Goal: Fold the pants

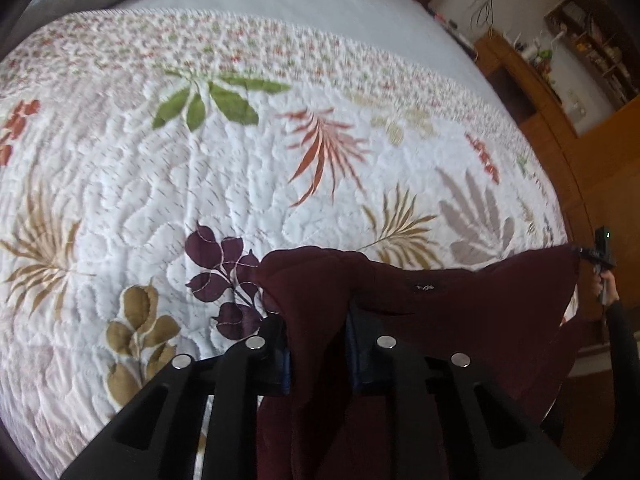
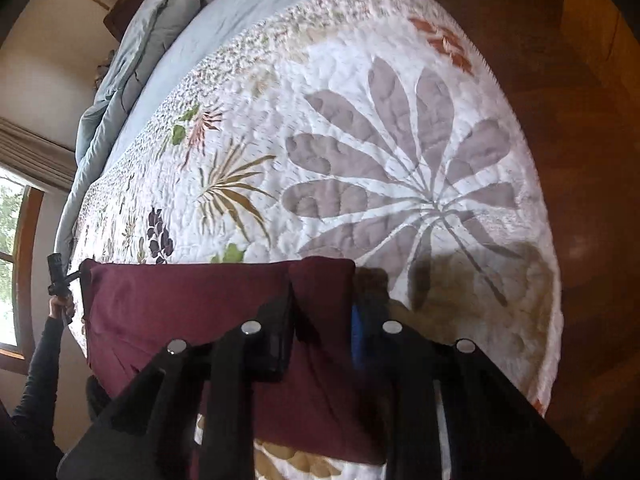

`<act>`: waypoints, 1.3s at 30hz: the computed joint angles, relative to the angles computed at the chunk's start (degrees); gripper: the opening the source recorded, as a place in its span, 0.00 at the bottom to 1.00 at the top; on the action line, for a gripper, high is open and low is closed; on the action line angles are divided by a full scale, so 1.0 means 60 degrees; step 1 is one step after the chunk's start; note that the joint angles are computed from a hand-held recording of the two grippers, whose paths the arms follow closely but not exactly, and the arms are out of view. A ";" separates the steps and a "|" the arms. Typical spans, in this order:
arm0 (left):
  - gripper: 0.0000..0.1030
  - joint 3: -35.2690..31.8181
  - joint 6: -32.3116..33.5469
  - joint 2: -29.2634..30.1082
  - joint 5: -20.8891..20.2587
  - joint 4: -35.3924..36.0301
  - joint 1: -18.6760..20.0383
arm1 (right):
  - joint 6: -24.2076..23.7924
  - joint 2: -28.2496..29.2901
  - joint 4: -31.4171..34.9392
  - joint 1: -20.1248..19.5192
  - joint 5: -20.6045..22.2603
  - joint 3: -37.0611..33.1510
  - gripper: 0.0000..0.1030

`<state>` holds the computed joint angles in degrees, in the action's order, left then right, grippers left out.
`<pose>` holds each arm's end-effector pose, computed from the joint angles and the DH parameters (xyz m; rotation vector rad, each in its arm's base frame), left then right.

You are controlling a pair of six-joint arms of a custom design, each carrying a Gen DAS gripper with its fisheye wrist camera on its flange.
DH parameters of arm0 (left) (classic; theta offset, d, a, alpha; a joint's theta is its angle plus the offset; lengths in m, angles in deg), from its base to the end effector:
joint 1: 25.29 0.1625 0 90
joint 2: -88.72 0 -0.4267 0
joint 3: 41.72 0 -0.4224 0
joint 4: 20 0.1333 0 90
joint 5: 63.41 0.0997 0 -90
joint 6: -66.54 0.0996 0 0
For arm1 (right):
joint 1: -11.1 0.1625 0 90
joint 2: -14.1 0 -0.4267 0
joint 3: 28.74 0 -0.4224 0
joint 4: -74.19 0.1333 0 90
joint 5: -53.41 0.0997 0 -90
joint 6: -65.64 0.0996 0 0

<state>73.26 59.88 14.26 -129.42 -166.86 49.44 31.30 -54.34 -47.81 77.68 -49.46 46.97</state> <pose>0.0210 -0.5828 0.2399 0.1225 2.7413 -0.4974 -0.1790 -0.6929 0.4594 0.1915 -2.7094 0.3733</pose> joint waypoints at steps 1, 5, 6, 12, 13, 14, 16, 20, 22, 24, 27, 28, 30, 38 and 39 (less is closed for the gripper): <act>0.19 0.0129 -0.0011 -0.0129 0.0044 -0.0179 -0.0074 | -0.0015 -0.0098 -0.0171 0.0033 0.0006 0.0118 0.22; 0.18 0.0676 -0.0072 -0.0831 0.0175 -0.0708 -0.0546 | -0.0147 -0.0691 -0.0795 0.0186 0.0116 0.0803 0.21; 0.18 0.0773 -0.0108 -0.0938 0.0199 -0.0774 -0.0650 | -0.0197 -0.0929 -0.0968 0.0204 0.0174 0.1061 0.21; 0.17 0.1515 -0.0415 -0.2083 0.0333 -0.0869 -0.1561 | -0.0298 -0.2215 -0.1637 0.0273 0.0378 0.2275 0.21; 0.17 0.1679 -0.0470 -0.2347 0.0379 -0.0818 -0.1749 | -0.0355 -0.2442 -0.1702 0.0253 0.0377 0.2459 0.21; 0.17 0.1821 -0.0526 -0.2562 0.0390 -0.0774 -0.1886 | -0.0432 -0.2674 -0.1784 0.0215 0.0407 0.2671 0.21; 0.17 0.2236 -0.0670 -0.3177 0.0503 -0.0608 -0.2307 | -0.0612 -0.3234 -0.2066 0.0100 0.0451 0.3237 0.21; 0.17 0.3097 -0.1062 -0.4275 0.0732 -0.0239 -0.3021 | -0.1149 -0.4392 -0.2718 -0.0357 0.0766 0.4486 0.21; 0.17 0.3696 -0.1373 -0.5019 0.0835 0.0057 -0.3411 | -0.1482 -0.5187 -0.3021 -0.0836 0.1258 0.5319 0.22; 0.17 0.4318 -0.1770 -0.5835 0.0987 0.0429 -0.3777 | -0.1880 -0.5831 -0.3398 -0.1290 0.1548 0.6094 0.23; 0.17 0.5128 -0.2439 -0.6892 0.1315 0.1409 -0.4336 | -0.2288 -0.6661 -0.3858 -0.2084 0.2174 0.7117 0.24; 0.17 0.5426 -0.2730 -0.7280 0.1333 0.1787 -0.4500 | -0.2435 -0.6908 -0.4062 -0.2318 0.2341 0.7459 0.24; 0.17 0.5801 -0.3238 -0.7828 0.1416 0.2658 -0.4767 | -0.2734 -0.7363 -0.4501 -0.2778 0.2607 0.8145 0.27; 0.62 0.6501 -0.5973 -1.0305 0.2048 0.7274 -0.5692 | -0.2261 -0.8587 -0.3883 -0.4467 0.3497 0.9171 0.54; 0.63 0.6489 -0.6304 -1.0763 0.2044 0.7883 -0.5840 | -0.2089 -0.8774 -0.3598 -0.4743 0.3786 0.9178 0.58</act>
